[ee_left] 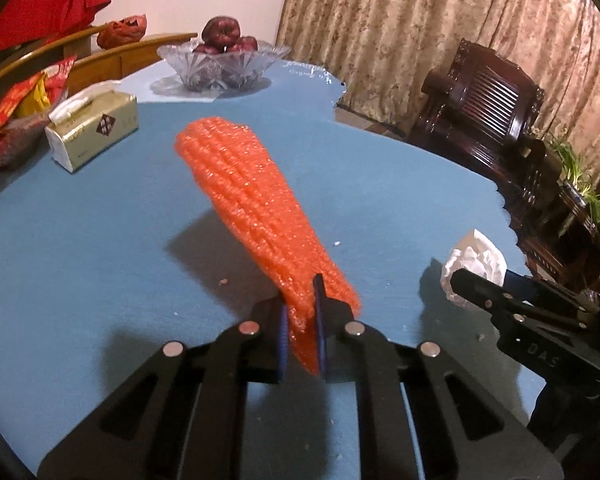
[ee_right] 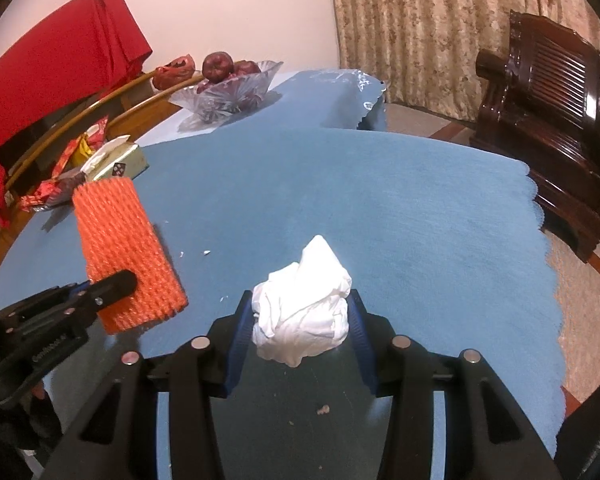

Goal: Collect trash
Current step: 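Grasp the orange foam mesh sleeve with left gripper while right gripper holds the tissue, then carry the orange mesh sleeve and white tissue over the bin with both grippers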

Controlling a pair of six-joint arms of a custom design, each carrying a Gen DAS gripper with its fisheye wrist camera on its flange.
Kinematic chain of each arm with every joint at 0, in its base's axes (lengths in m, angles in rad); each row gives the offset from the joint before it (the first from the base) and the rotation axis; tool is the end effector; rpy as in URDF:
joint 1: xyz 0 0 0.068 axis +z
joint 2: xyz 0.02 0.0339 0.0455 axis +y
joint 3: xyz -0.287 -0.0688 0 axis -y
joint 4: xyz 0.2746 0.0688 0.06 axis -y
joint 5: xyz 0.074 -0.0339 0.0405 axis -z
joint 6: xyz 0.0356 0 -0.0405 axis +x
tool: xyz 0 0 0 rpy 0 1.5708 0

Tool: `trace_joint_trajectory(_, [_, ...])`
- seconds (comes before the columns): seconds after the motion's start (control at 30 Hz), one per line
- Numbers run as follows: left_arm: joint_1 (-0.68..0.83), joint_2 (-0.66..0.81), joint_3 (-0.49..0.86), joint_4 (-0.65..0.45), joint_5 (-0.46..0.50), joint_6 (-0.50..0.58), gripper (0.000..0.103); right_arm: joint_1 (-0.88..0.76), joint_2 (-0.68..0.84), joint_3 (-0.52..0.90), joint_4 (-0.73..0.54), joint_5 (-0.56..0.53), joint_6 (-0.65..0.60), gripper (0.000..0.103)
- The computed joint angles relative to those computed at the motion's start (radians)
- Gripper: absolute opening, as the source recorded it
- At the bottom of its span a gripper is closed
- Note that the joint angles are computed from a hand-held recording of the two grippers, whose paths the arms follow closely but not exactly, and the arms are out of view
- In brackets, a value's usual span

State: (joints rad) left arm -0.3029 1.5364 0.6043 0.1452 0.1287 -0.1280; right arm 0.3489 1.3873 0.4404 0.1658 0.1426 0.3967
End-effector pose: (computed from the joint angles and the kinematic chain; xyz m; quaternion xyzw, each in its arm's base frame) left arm 0.2842 -0.0936 0.1382 0.1050 0.9166 -0.1396 0.3597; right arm 0.2407 0.0822 0.1310 0.0494 0.9198 0.0785 0.3813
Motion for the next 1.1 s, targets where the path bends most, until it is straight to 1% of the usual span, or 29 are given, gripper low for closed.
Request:
trace_joint_trajectory(0.1, [-0.014,-0.066,-0.020,-0.033,-0.016,0.000,0.010,0.002,-0.045,-0.012,-0.028,-0.004,0.009,0.046])
trace_joint_trajectory(0.17, [-0.024,-0.112,-0.035,-0.056,-0.019,-0.003,0.010,0.004,-0.096,-0.024,-0.059,-0.007,0.014,0.046])
trace_joint_trajectory(0.3, [-0.044,-0.218,-0.064,-0.107,-0.025,-0.001,0.010,0.030,-0.221,-0.044,-0.145,0.021,0.014,0.046])
trace_joint_trajectory(0.43, [-0.079,-0.338,-0.086,-0.183,-0.039,-0.018,0.010,0.067,-0.393,-0.058,-0.283,0.063,0.030,0.046])
trace_joint_trajectory(0.53, [-0.113,-0.433,-0.099,-0.248,-0.046,-0.047,0.010,0.122,-0.518,-0.059,-0.394,0.122,0.042,0.046])
trace_joint_trajectory(0.7, [-0.223,-0.616,-0.113,-0.376,-0.120,-0.092,0.010,0.221,-0.702,-0.042,-0.583,0.206,0.086,0.046])
trace_joint_trajectory(0.77, [-0.264,-0.660,-0.110,-0.417,-0.149,-0.113,0.010,0.271,-0.777,-0.028,-0.671,0.248,0.118,0.046])
trace_joint_trajectory(0.83, [-0.325,-0.713,-0.103,-0.469,-0.198,-0.137,0.010,0.329,-0.843,-0.009,-0.761,0.296,0.155,0.046])
trace_joint_trajectory(0.9, [-0.396,-0.765,-0.093,-0.526,-0.255,-0.166,0.010,0.372,-0.888,0.007,-0.825,0.327,0.191,0.046])
trace_joint_trajectory(0.97, [-0.443,-0.799,-0.085,-0.564,-0.288,-0.192,0.010,0.444,-0.944,0.030,-0.914,0.389,0.243,0.046])
trace_joint_trajectory(1.0, [-0.490,-0.824,-0.076,-0.596,-0.323,-0.215,0.010,0.492,-0.964,0.042,-0.961,0.431,0.275,0.046])
trace_joint_trajectory(1.07, [-0.557,-0.852,-0.065,-0.634,-0.375,-0.243,0.010,0.611,-0.999,0.074,-1.081,0.528,0.374,0.046])
trace_joint_trajectory(1.1, [-0.616,-0.870,-0.055,-0.666,-0.418,-0.270,0.010,0.659,-1.006,0.087,-1.126,0.565,0.418,0.046])
